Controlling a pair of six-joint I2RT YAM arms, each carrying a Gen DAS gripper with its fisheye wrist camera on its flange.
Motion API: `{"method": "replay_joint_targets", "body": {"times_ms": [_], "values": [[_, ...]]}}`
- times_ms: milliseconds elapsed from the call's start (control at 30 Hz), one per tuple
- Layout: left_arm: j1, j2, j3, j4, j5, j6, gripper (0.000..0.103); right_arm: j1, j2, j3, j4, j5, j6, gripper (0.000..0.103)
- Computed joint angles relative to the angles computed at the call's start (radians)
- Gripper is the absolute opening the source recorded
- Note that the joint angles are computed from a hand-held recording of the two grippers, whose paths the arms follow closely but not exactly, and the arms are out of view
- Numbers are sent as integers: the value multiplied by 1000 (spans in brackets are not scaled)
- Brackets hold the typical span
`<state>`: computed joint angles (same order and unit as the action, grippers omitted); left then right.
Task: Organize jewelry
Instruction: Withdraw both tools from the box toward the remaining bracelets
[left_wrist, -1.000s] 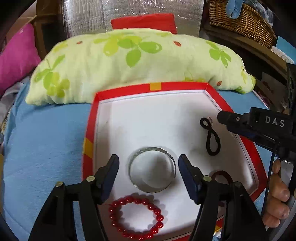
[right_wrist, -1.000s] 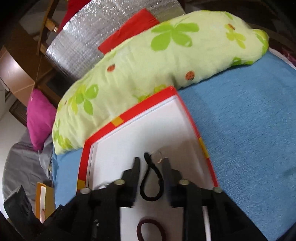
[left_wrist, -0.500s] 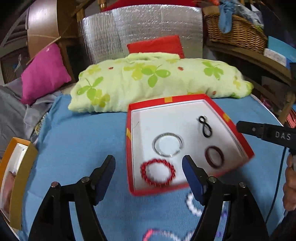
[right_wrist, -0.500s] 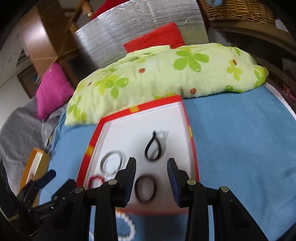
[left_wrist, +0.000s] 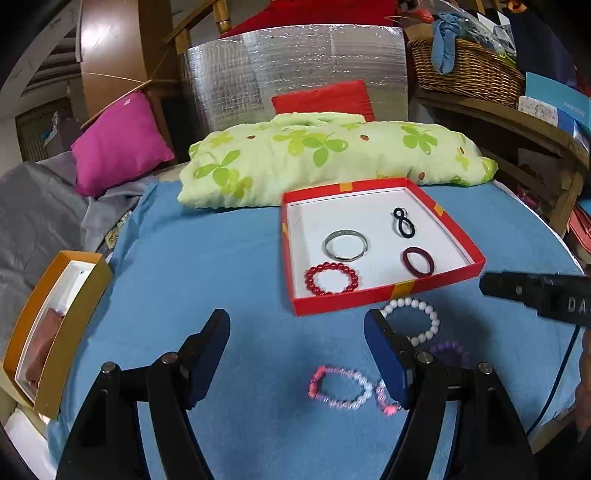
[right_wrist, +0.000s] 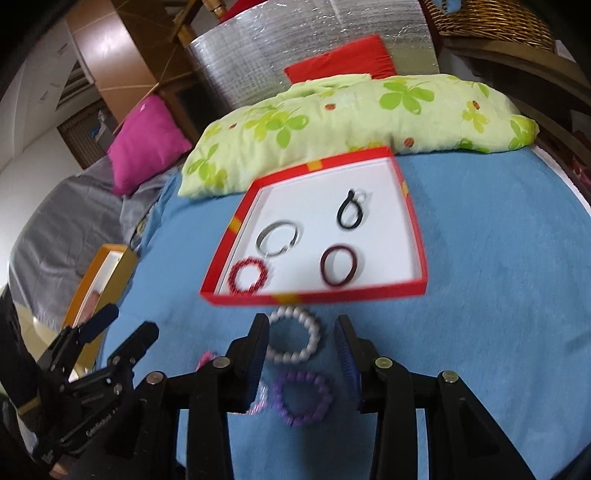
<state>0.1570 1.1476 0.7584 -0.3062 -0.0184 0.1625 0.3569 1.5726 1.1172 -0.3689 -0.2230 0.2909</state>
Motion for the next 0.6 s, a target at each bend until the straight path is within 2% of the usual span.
{"method": "replay_joint_targets", "body": {"times_ms": [267, 600], "values": [[57, -38, -29, -40, 16, 4, 76, 46, -51, -82, -4, 15, 5, 41], [64, 40, -35, -23, -27, 29, 76, 13, -4, -60, -25, -2, -22, 41]]}}
